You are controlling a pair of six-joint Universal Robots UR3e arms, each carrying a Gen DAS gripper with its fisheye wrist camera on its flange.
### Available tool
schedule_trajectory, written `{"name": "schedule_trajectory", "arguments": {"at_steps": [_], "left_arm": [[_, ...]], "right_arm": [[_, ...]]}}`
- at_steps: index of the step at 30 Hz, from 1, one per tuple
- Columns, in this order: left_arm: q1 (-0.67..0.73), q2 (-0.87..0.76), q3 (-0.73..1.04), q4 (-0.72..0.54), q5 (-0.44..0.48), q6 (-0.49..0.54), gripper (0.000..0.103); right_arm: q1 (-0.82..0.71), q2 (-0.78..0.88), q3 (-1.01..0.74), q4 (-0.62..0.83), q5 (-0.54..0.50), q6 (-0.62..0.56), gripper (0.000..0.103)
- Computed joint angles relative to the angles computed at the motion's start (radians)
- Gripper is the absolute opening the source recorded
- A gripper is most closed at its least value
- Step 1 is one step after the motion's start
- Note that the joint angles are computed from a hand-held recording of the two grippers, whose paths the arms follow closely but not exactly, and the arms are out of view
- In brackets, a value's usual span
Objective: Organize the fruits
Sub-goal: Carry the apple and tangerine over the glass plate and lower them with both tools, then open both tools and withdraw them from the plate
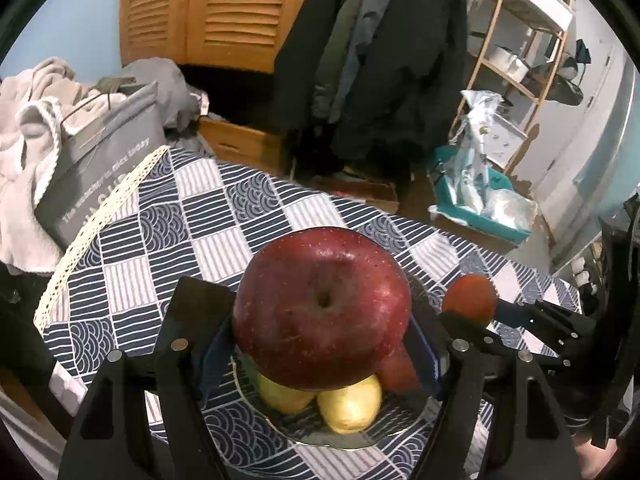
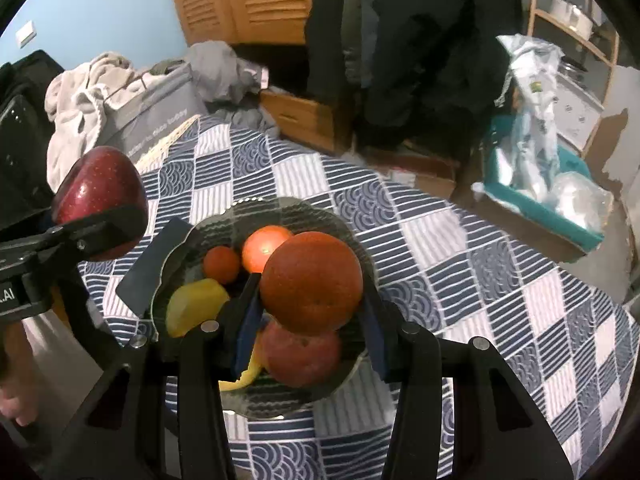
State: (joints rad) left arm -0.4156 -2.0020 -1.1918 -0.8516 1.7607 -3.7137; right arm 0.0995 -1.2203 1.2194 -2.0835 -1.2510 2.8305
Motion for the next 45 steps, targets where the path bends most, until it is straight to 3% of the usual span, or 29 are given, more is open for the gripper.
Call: {"name": "schedule_trajectory", "arguments": {"at_steps": [12, 15, 23, 35, 40, 45], "left_arm": [[0.043, 0.034, -0.093, 0.022, -0.030, -0.011, 0.078], [0.047, 0.031, -0.095, 0.022, -0.034, -0.010, 0.078], [0.042, -0.014, -0.081, 0.022, -0.057, -0.002, 0.078], [0.000, -0.169, 0.072, -0.064, -0.068, 0.032, 0.078], [-0.010, -0.262, 0.197, -0.158, -0.073, 0.050, 0.078], [-0.040, -0.328, 0.311, -0.221, -0.021, 0.078, 0.079]], "right_arm": [[0.062, 0.119, -0.118, 0.093, 0.021, 0.002, 0.046], [0.067, 0.115, -0.112, 0.072, 0.018, 0.005, 0.056], [0.042, 0.093, -0.102, 0.065, -0.003, 0.019, 0.057], [-0.021, 0.045, -0.064, 0.070, -0.007, 0.027, 0.057], [-0.039, 0.016, -0.036, 0.070, -0.004, 0.016, 0.057], [-0.054, -0.009, -0.019, 0.066, -0.003, 0.000, 0.057]]}}
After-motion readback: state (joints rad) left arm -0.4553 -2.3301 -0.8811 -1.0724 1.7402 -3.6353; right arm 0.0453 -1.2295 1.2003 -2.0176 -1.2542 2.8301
